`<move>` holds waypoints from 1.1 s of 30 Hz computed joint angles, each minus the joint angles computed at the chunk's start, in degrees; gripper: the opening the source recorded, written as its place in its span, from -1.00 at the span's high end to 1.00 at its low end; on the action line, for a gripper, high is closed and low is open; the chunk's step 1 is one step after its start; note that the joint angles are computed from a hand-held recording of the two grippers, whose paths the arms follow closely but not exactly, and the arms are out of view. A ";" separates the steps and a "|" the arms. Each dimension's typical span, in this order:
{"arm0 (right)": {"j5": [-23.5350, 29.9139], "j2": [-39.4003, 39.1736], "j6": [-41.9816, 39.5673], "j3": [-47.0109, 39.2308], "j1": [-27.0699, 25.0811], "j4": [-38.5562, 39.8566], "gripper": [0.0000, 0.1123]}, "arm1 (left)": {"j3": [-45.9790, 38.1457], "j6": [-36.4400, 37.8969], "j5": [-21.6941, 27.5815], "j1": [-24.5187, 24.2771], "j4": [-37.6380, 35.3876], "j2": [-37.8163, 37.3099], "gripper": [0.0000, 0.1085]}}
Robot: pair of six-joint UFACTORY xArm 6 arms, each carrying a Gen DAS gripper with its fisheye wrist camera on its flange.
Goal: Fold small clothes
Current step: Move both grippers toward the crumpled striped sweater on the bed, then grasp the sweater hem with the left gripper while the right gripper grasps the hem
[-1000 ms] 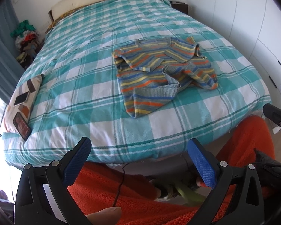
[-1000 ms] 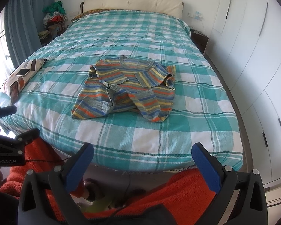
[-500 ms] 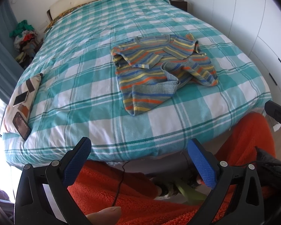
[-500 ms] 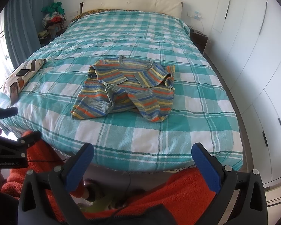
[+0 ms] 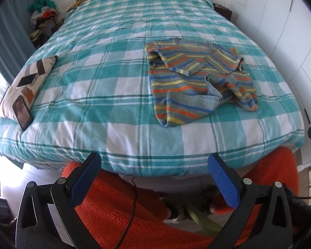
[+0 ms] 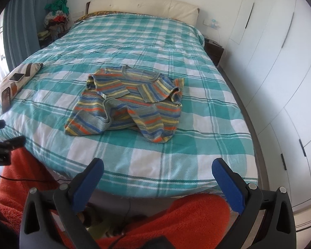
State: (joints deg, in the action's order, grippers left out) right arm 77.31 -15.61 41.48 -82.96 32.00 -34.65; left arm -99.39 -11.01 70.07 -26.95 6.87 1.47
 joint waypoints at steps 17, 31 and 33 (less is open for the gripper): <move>-16.58 -4.23 -7.70 10.03 -7.58 1.67 -0.83 | -10.22 6.67 -0.92 3.16 -5.96 11.09 -0.89; -20.09 35.03 -40.24 -18.56 -27.63 40.94 0.00 | -33.81 17.43 4.43 3.40 -15.17 38.07 -0.25; -16.54 38.87 -42.40 -21.42 -27.95 44.83 0.30 | -28.64 18.74 0.07 2.91 -15.46 35.61 0.38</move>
